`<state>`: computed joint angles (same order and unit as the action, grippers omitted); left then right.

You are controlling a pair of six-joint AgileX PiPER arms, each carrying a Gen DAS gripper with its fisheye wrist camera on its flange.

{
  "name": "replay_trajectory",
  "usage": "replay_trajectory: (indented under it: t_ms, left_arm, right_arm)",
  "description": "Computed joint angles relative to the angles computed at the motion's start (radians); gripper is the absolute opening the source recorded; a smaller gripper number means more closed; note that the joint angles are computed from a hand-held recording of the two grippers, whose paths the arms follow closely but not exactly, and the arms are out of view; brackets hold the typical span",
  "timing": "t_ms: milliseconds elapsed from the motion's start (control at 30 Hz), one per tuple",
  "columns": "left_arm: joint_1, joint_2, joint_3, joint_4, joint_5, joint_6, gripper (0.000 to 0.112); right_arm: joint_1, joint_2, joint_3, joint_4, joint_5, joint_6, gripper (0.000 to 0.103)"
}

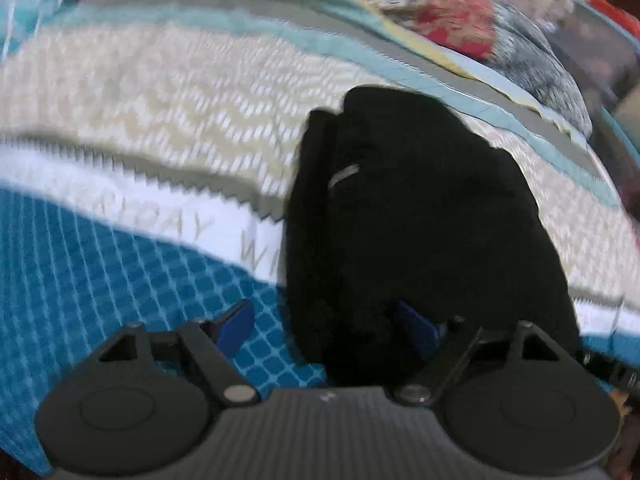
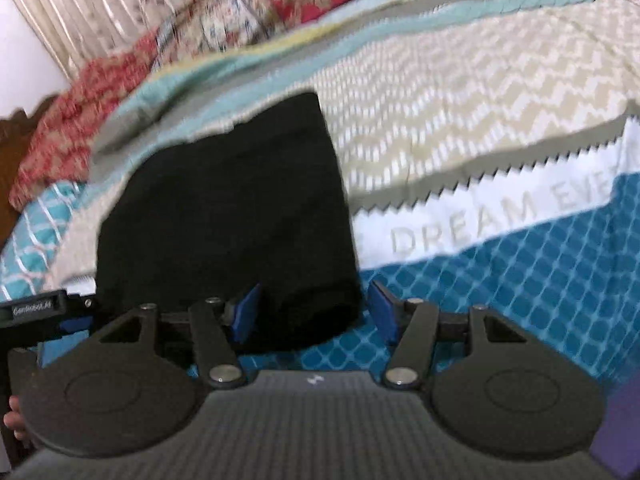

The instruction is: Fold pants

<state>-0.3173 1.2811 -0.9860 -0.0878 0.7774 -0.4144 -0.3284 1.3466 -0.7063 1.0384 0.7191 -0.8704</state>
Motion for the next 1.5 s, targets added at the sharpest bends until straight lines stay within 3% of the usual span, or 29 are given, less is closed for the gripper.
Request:
replay_trajectory:
  t_ms: [100,167,233,433,600,633,667,700,733,800,867,933,1033,1133,1200,1300,1433,1500]
  left_arm:
    - [0.096,-0.03,0.02,-0.183,-0.018,0.191,0.083]
    - [0.141,-0.044,0.028,-0.256,-0.034,0.279,0.094]
    - [0.185,-0.035,0.023,-0.313,-0.049,0.337,0.094]
    - [0.255,0.082,-0.019,-0.514,-0.071,0.482,0.101]
    - [0.254,0.196,-0.027,-0.655,-0.079,0.585,0.098]
    - [0.245,0.199,-0.012,-0.69,-0.104,0.623,0.083]
    - [0.244,0.203,-0.008,-0.735,-0.104,0.678,0.06]
    - [0.24,0.204,-0.015,-0.754,-0.098,0.694,0.053]
    - [0.241,0.198,-0.022,-0.775,-0.09,0.715,0.038]
    - [0.255,0.189,-0.059,-0.824,-0.059,0.774,0.033]
    - [0.259,0.194,-0.121,-0.874,-0.044,0.836,0.032]
    - [0.241,0.224,-0.216,-0.877,-0.059,0.87,0.032]
    - [0.215,0.312,-0.379,-0.891,-0.108,0.941,0.032]
    - [0.191,0.425,-0.529,-0.898,-0.176,0.993,0.032]
    - [0.177,0.53,-0.646,-0.844,-0.196,0.94,0.032]
    - [0.161,0.652,-0.749,-0.721,-0.204,0.831,0.032]
    - [0.14,0.804,-0.864,-0.503,-0.167,0.627,0.033]
    - [0.123,0.819,-0.839,-0.407,-0.208,0.565,0.042]
  right_arm:
    - [-0.086,-0.015,-0.01,0.035,0.081,-0.078,0.062]
    - [-0.155,-0.011,-0.019,0.105,0.129,-0.161,0.065]
    - [-0.191,0.018,-0.034,0.172,0.153,-0.232,0.086]
    - [-0.146,0.205,-0.157,0.262,0.133,-0.299,0.087]
    - [-0.069,0.383,-0.288,0.238,0.16,-0.218,0.088]
    - [-0.053,0.408,-0.308,0.227,0.178,-0.203,0.083]
    - [-0.041,0.412,-0.313,0.22,0.192,-0.189,0.073]
    - [-0.023,0.413,-0.324,0.202,0.197,-0.164,0.046]
    - [-0.001,0.408,-0.341,0.18,0.2,-0.135,0.025]
    - [0.02,0.359,-0.353,0.161,0.179,-0.126,0.019]
    - [0.005,0.329,-0.387,0.217,0.222,-0.179,0.015]
    - [0.012,0.317,-0.458,0.259,0.22,-0.198,0.015]
    - [0.051,0.332,-0.553,0.345,0.121,-0.288,0.015]
    - [0.078,0.414,-0.681,0.412,0.047,-0.318,0.015]
    - [0.1,0.497,-0.774,0.425,-0.011,-0.317,0.015]
    - [0.147,0.634,-0.899,0.35,-0.097,-0.225,0.015]
    - [0.199,0.774,-1.015,0.141,-0.152,-0.023,0.015]
    - [0.209,0.804,-1.025,0.076,-0.153,0.047,0.016]
